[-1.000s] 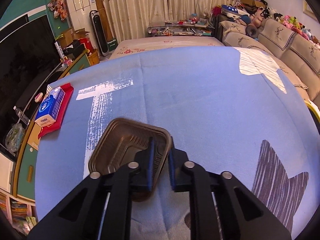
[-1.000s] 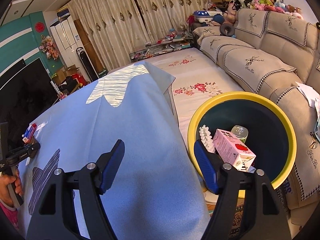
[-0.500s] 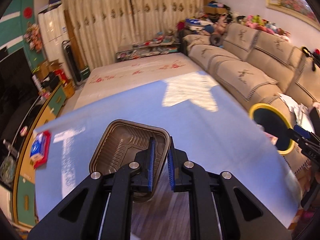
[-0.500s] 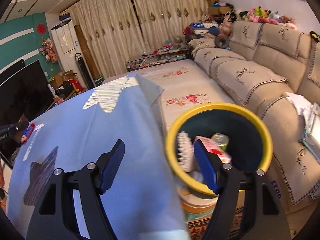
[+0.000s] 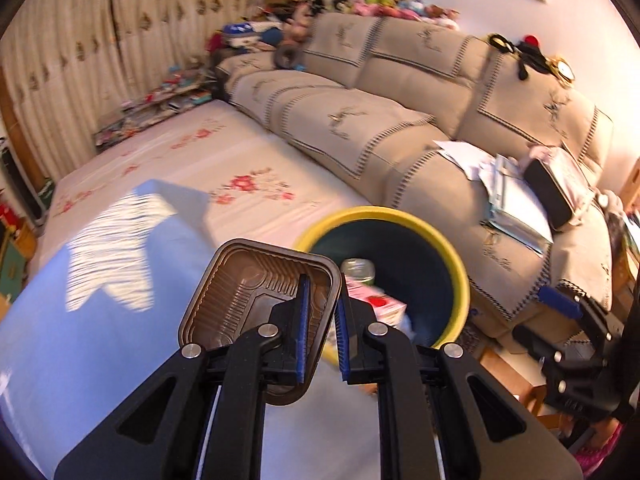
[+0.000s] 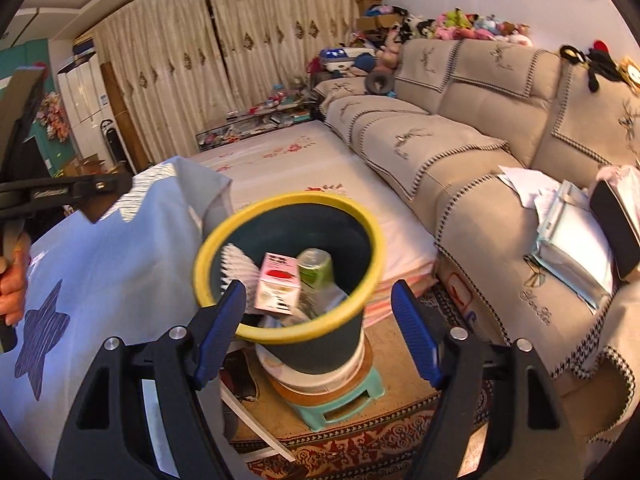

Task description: Collect trash

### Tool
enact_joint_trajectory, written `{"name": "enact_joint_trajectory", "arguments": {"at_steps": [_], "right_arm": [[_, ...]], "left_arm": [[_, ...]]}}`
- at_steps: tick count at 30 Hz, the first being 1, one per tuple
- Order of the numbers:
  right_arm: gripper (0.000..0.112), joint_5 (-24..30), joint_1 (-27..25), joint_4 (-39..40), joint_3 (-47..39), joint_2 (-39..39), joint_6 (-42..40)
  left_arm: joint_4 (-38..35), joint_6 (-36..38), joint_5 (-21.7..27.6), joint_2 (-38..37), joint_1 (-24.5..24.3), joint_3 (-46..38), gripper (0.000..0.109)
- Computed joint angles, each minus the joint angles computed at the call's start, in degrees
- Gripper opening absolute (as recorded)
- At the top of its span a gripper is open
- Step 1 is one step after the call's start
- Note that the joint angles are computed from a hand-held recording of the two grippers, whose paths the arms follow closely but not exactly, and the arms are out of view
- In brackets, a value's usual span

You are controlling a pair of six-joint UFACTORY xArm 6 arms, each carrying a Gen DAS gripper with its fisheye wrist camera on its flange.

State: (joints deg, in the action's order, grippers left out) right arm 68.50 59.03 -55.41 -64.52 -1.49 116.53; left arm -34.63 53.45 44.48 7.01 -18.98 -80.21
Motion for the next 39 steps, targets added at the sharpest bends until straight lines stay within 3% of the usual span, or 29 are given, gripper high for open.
{"name": "enact_joint_trajectory", "arguments": {"at_steps": [10,15,16,17,18,19,24,28,32,35,39], "right_arm": [[0.071,3.2,2.0,-0.1,6.1,-5.8,4.2],[0.071,3.7,2.3,0.6,6.9,-6.5,4.8],[0.071,3.9,2.3,0.7,6.5,-6.3,4.7],[0.071,4.1,2.5,0.6,6.3,-6.3,4.7],[0.071,4.6,2.8,0.5,6.0,-6.3,4.6],[0.071,5.2,3.3,0.3,5.5,-6.2,4.4],[0.072,6.7,4.7,-0.7,2.0,-4.3,2.6],[0.074,4.8,5.0,-1.8,-1.0,-1.8,1.1],[0.077,2.9,5.3,-3.6,-6.0,2.1,-2.4],[0.077,2.6,6.0,-4.7,-11.5,5.9,-6.3],[0.08,3.5,7.2,-5.5,-18.3,10.4,-11.0]], "left_arm": [[8.8,-14.1,5.2,18.3,-9.9,-16.9,0.012],[13.2,-17.7,3.5,23.7,-12.0,-19.8,0.014],[13.8,-18.2,2.9,23.8,-12.1,-19.3,0.025],[14.6,-19.2,2.2,23.8,-12.2,-18.8,0.046],[15.0,-19.6,1.0,23.4,-12.1,-17.7,0.056],[14.7,-19.8,-0.7,22.1,-12.0,-15.9,0.067],[9.5,-15.0,-4.5,11.1,-8.2,-4.5,0.07],[0.0,-5.9,-13.5,-4.0,-2.6,10.6,0.097],[-7.4,1.7,-18.8,-17.3,5.0,22.4,0.098],[-13.1,7.0,-18.0,-25.7,12.8,28.8,0.098],[-17.0,11.4,-12.3,-32.6,24.6,32.8,0.098]]}}
